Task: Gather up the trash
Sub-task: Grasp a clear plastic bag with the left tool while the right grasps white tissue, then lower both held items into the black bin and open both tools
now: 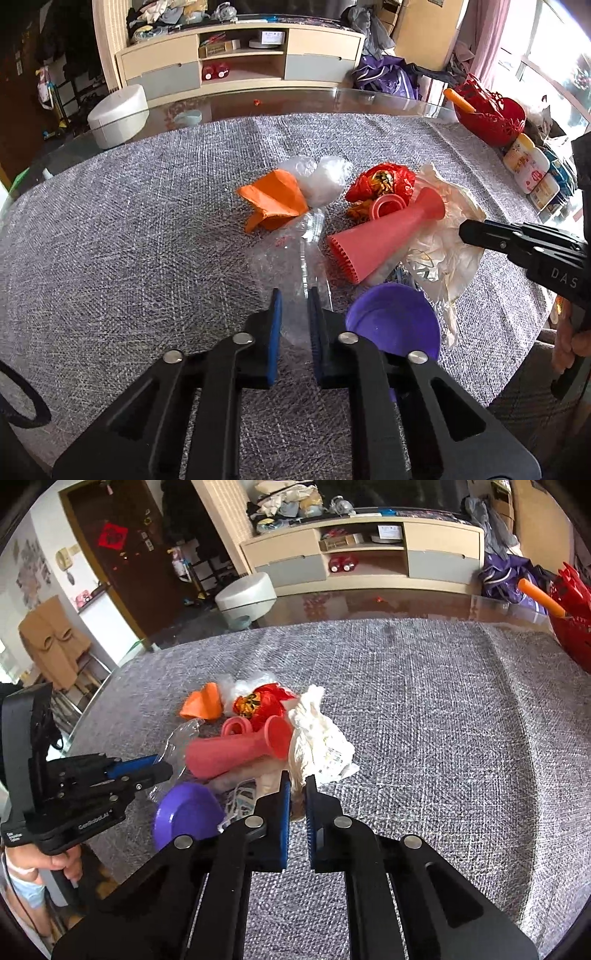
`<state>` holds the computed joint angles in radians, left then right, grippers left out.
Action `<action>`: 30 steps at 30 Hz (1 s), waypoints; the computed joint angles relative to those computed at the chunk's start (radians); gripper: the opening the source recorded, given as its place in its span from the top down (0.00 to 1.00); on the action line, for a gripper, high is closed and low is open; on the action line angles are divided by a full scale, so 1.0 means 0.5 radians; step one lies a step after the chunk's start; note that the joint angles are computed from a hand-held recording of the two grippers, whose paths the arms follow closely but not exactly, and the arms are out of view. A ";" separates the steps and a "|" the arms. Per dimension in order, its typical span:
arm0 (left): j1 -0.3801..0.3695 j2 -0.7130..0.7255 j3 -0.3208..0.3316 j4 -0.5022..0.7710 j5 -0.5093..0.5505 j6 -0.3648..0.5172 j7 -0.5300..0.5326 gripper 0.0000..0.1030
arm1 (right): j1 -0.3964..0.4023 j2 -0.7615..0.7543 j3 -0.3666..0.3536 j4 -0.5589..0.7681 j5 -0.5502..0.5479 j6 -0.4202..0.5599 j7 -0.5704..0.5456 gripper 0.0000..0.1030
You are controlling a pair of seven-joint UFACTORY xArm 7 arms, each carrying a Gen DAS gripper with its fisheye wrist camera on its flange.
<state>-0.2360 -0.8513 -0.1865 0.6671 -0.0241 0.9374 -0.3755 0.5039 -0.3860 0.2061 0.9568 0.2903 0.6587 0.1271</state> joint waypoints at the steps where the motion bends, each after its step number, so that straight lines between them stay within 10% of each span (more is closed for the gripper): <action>1: 0.010 -0.020 -0.011 0.000 0.013 0.003 -0.012 0.94 | -0.003 -0.012 0.003 -0.004 -0.007 -0.006 0.005 0.92; 30: -0.108 -0.882 -0.385 0.220 -0.127 0.690 -0.379 0.97 | 0.068 -1.003 0.169 -0.271 -0.175 0.418 0.424 0.94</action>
